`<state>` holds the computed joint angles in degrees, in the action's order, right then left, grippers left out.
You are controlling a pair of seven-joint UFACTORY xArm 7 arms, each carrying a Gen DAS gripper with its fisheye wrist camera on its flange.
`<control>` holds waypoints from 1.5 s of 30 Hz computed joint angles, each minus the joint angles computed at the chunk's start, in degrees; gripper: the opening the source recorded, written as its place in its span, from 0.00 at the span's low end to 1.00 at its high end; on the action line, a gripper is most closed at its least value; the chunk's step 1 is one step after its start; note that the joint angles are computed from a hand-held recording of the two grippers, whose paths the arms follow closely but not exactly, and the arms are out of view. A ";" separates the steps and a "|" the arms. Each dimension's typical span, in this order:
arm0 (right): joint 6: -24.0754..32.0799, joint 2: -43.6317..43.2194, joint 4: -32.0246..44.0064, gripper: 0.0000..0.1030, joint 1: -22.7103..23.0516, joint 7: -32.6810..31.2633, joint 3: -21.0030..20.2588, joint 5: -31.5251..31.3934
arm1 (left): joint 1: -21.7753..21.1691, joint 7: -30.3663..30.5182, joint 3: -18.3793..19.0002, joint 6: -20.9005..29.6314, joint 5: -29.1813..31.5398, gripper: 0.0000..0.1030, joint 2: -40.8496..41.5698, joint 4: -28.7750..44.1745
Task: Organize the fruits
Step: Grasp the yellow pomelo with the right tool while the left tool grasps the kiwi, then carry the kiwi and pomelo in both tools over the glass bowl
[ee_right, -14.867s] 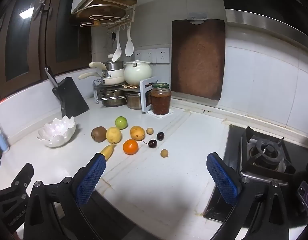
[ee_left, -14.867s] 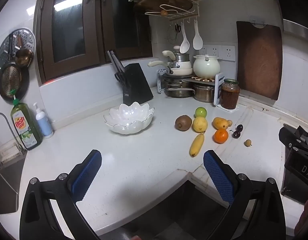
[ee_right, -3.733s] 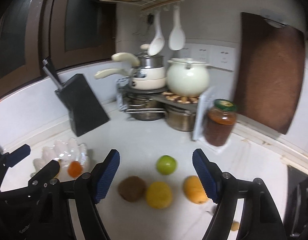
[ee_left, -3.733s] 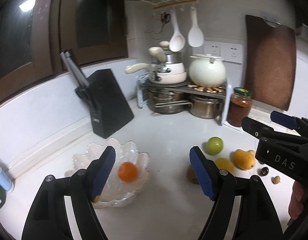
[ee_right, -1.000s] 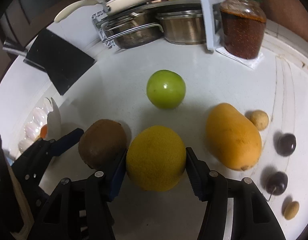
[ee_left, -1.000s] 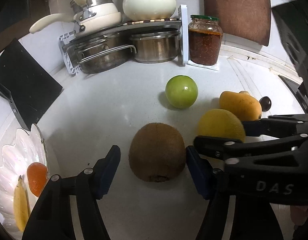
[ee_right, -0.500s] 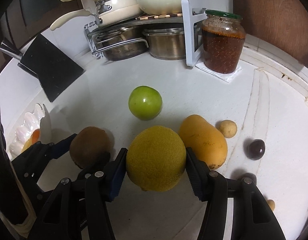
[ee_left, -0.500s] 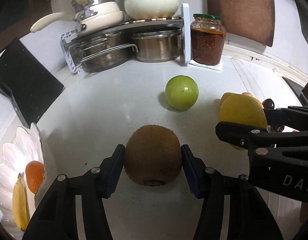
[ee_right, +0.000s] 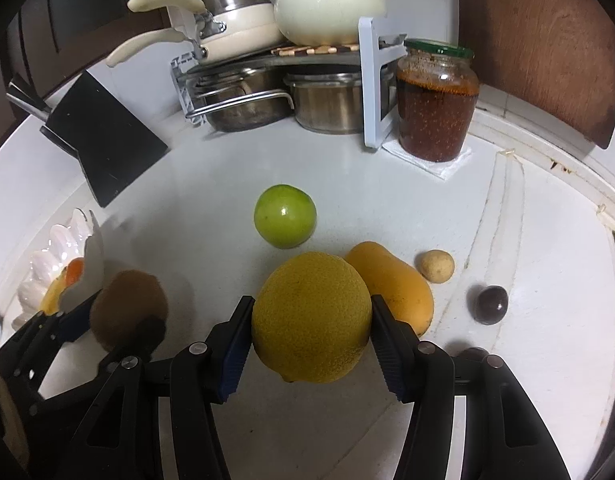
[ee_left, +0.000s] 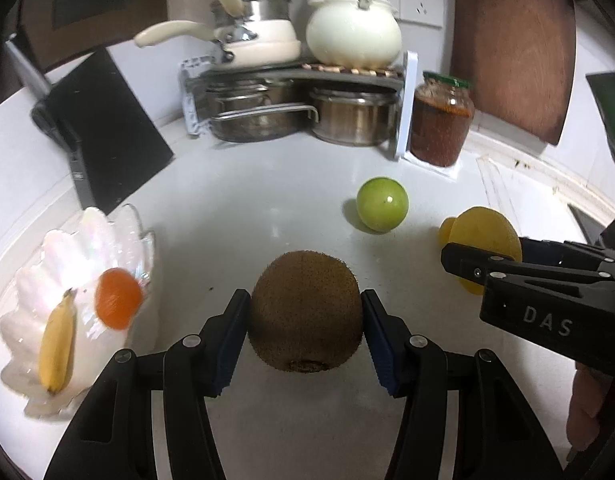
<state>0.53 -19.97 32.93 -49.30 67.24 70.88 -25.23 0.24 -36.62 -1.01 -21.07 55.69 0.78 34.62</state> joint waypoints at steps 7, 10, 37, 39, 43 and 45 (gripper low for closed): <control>2.05 -3.55 -2.12 0.56 12.11 0.40 -10.33 0.03 | -1.86 -3.94 3.47 -0.05 2.23 0.53 -5.80 -3.36; 2.94 -4.87 -3.08 0.56 17.20 1.25 -14.99 -0.72 | -3.79 -6.25 6.26 -0.20 3.62 0.53 -8.41 -4.69; -2.02 -13.44 -0.35 0.56 25.89 -1.78 -20.06 -0.13 | -11.45 5.81 19.72 2.88 -7.00 0.53 -28.28 -13.29; -3.06 -12.99 0.79 0.56 23.76 -2.79 -17.57 0.74 | -10.12 7.75 19.60 3.00 -8.81 0.53 -28.90 -13.75; -4.92 -10.44 4.29 0.56 19.30 -5.23 -12.08 2.49 | -7.37 11.47 18.97 3.10 -12.44 0.53 -29.63 -14.47; -5.64 -9.43 5.79 0.56 17.03 -6.36 -9.27 3.48 | -5.93 13.32 18.59 2.93 -14.29 0.53 -29.82 -14.81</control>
